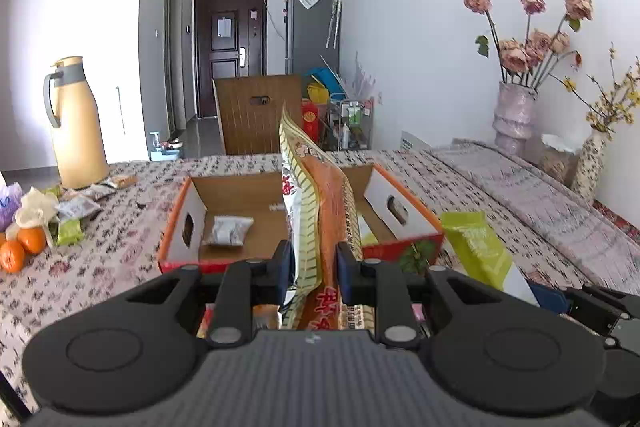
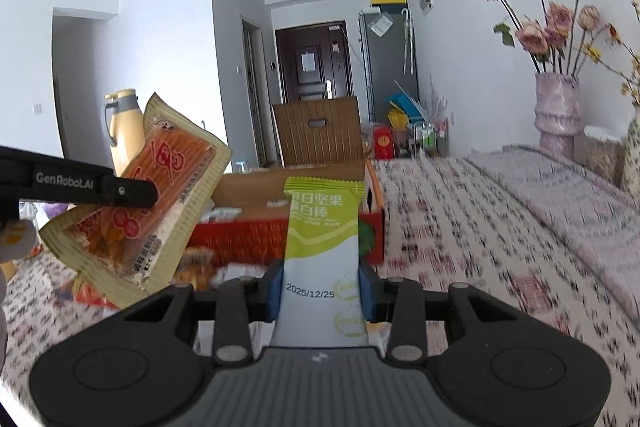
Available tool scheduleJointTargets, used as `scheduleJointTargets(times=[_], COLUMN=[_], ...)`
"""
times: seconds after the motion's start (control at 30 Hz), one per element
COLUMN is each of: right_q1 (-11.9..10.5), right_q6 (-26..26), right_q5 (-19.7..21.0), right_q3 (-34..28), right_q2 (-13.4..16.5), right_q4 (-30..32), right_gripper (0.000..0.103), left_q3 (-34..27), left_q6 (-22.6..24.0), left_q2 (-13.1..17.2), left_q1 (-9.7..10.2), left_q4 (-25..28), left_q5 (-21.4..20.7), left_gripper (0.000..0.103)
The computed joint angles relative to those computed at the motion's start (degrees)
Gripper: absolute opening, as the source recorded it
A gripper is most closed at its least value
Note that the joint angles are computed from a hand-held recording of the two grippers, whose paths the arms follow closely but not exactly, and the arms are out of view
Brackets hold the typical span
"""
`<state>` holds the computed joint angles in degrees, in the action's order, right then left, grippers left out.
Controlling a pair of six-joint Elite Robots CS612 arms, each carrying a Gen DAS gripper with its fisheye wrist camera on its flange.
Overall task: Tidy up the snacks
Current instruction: 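Lift both packets over the box and open both tools to drop them inside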
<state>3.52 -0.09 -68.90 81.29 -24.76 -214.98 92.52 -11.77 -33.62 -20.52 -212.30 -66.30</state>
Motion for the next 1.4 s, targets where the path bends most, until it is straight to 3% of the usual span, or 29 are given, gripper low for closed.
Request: scheduleJointTargets(times=[0.37,0.8,1.1,1.4], right_q1=[1.5,3.4,4.1,4.0], right_q6=[0.5,-3.3,-3.2,-2.8], right_q5=[-1.4,-3.9,-4.5,-2.8], right_q3=[-10.3,-24.2,-33.6,-37.6], right_q2=[2.4,7.4,11.6,14.1], right_q4=[5.8,16.7,26.6,32.4], right_gripper=[0.036,0.036,0.036,0.037], left_q3=[-5.6,-16.4,-22.4,-25.7], left_q6=[0.8,2.1,-0.6,-3.4], left_q2=[0.6,4.1,7.1,8.9], left_q1=[2.17,4.90,6.30,6.91], left_q4=[4.7,15.9,26.2,33.7], left_q5=[-0.1,1.3,0.9,1.7], left_gripper=[0.024,0.024,0.024,0.024])
